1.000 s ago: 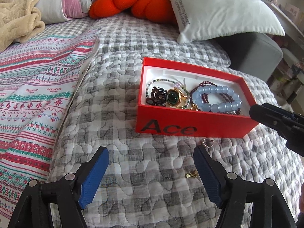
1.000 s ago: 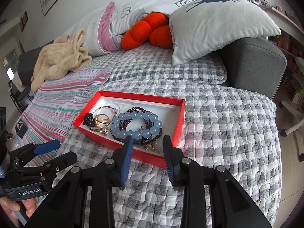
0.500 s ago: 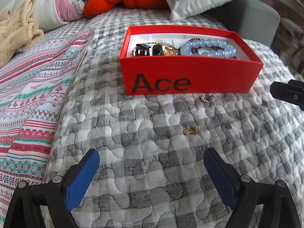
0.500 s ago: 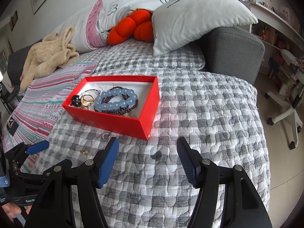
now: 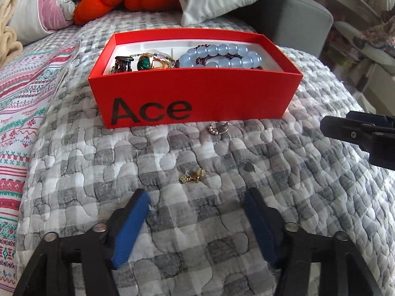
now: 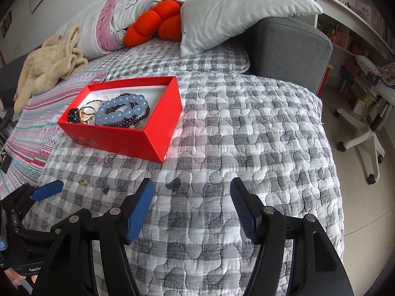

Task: Organize jewelry
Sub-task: 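Grasp the small gold charm with the left gripper while the right grasps the silver ring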

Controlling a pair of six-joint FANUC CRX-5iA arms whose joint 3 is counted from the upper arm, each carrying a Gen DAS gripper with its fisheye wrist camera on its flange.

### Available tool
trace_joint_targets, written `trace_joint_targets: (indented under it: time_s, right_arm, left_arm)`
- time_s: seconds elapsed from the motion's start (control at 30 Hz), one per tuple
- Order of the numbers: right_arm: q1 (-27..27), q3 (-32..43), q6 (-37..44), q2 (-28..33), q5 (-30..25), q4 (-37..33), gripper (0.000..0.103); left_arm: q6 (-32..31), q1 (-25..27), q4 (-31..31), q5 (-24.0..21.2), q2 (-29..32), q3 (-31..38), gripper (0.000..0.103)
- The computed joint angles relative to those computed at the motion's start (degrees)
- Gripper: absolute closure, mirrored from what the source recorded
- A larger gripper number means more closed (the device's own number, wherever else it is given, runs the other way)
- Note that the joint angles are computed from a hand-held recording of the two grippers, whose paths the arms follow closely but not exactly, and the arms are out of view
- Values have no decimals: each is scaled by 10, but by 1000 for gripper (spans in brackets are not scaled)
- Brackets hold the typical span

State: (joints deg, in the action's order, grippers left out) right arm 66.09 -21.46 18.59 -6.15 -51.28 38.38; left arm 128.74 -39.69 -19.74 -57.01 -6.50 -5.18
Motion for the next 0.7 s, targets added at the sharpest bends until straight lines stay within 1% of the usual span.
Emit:
trace_joint_targets:
  time_s: [0.03,0.1,0.27,0.4,0.53,0.63,0.67,0.7]
  right_arm:
    - [-1,-1,1,-2,1,-2,36]
    - [-2,-4,2,-6,2,-2,36]
    - [-2,-8,10,-10,-1,-4,36]
    - [-4,-9,15,-11,-3,-10,36]
    - [-2,-6,17,-6,-7,-11,36]
    - [1,-4,17,-1,-10,-10,36]
    - [2,-3,16,1,-10,-10,36]
    - [3,-1,16,3,-10,-9,36]
  left_arm:
    - [-10,7,9,6,1,-1,52]
    - [-22,13,19,11,4,-1,58]
    - [-34,12,14,7,12,7,63]
    - [-31,16,13,12,17,9,67]
    - [-24,11,2,7,24,18,71]
    - [-14,7,-8,-1,27,24,81]
    - [-9,6,-12,-5,28,26,87]
    - [-8,9,-10,-4,27,25,91]
